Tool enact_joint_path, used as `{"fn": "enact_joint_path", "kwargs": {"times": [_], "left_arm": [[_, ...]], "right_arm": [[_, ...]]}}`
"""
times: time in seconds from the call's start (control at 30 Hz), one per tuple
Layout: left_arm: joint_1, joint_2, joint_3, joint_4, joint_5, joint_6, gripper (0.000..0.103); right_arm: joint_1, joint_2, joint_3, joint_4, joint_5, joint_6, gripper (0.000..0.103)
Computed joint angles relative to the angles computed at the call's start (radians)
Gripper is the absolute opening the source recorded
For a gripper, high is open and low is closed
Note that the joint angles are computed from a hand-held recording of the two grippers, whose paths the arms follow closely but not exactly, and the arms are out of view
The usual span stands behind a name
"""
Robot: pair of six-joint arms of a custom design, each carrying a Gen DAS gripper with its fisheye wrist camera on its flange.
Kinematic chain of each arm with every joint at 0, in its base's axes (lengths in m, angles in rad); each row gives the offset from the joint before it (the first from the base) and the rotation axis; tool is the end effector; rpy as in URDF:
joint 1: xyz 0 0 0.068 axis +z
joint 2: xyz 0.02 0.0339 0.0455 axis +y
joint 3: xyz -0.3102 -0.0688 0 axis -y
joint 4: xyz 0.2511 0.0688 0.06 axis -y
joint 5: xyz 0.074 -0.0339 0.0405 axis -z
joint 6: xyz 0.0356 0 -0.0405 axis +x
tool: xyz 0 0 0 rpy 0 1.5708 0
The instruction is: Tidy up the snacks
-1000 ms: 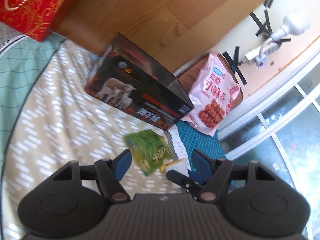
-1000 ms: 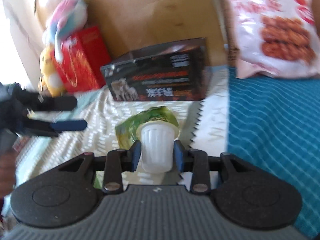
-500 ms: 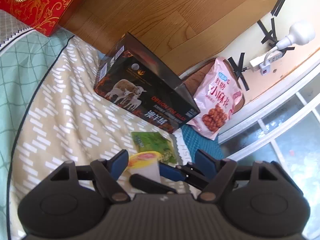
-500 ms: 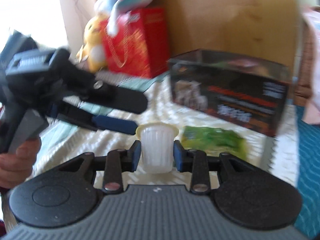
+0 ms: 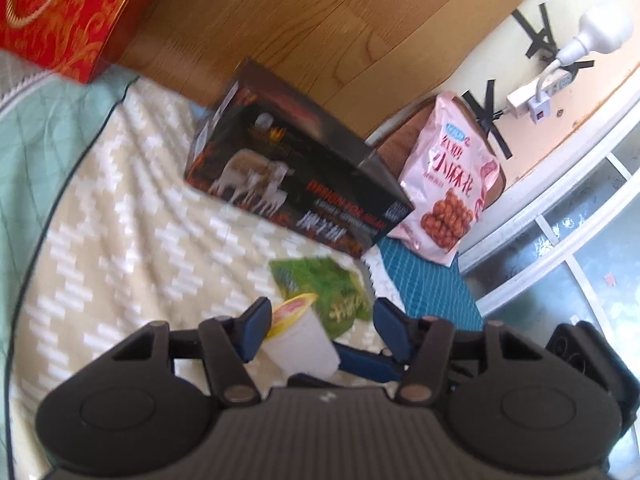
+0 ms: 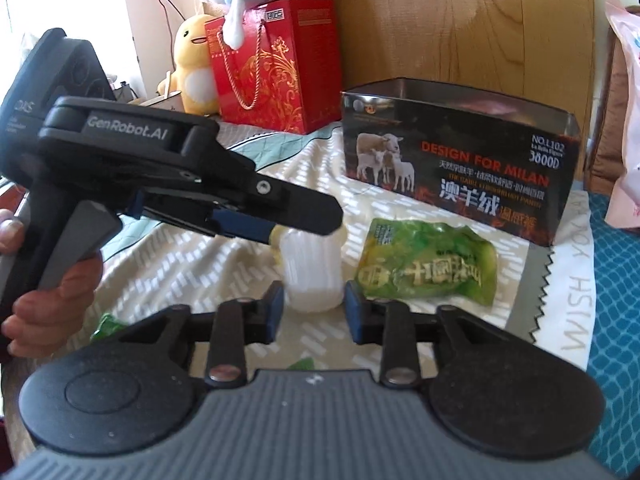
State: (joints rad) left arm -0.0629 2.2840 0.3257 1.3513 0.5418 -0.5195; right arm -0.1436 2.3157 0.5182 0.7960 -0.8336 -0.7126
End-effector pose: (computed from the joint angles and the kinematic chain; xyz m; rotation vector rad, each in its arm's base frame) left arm 0.2678 -0.0353 0.0333 -0.1867 2.2166 -0.9162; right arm 0.2859 -0.0147 0.0009 -0.9013 2.0550 0.6260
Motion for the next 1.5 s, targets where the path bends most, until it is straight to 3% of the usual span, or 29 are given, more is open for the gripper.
{"fn": "enact_joint_path", "kwargs": {"times": [0.17, 0.3, 0.4, 0.5, 0.6, 0.77, 0.9, 1.07, 1.17, 1.3, 1.4, 1.5], "left_arm": [[0.000, -0.140, 0.059, -0.115, 0.003, 0.032, 0.057], [-0.021, -0.217, 0.169, -0.222, -0.042, 0.067, 0.057], [-0.028, -0.210, 0.255, -0.251, -0.093, 0.043, 0.061], [-0.033, -0.177, 0.337, -0.288, -0.172, 0.022, 0.072], [-0.033, -0.154, 0.386, -0.370, -0.200, 0.011, 0.072], [-0.016, -0.150, 0.252, -0.193, -0.193, 0.010, 0.072], [0.014, -0.125, 0.108, -0.046, -0.130, -0.008, 0.072], [0.024, -0.016, 0.121, -0.129, 0.036, -0.076, 0.070], [-0.008, 0.028, 0.154, -0.189, 0.048, -0.083, 0.064], [-0.031, 0.075, 0.139, -0.092, 0.041, -0.109, 0.063], [-0.033, 0.106, 0.131, -0.032, 0.045, -0.106, 0.061], [-0.023, 0.135, 0.120, 0.028, 0.047, -0.112, 0.060]], "right_arm": [[0.010, -0.012, -0.052, 0.244, -0.013, 0.100, 0.033], [0.028, -0.043, -0.009, 0.342, 0.008, 0.247, 0.033], [0.069, -0.054, 0.070, 0.330, 0.056, 0.337, 0.033], [0.126, -0.024, 0.150, 0.347, 0.128, 0.404, 0.034], [0.149, -0.005, 0.224, 0.274, 0.154, 0.427, 0.036], [0.037, -0.010, 0.159, 0.342, 0.014, 0.513, 0.036], [-0.107, 0.000, 0.165, 0.178, -0.135, 0.486, 0.036], [-0.193, 0.080, 0.298, -0.164, -0.125, 0.443, 0.037], [-0.207, 0.121, 0.387, -0.342, -0.186, 0.441, 0.037], [-0.192, 0.116, 0.402, -0.458, -0.222, 0.366, 0.038], [-0.168, 0.091, 0.319, -0.312, -0.178, 0.371, 0.037], [-0.172, 0.108, 0.330, -0.304, -0.176, 0.385, 0.024]]}}
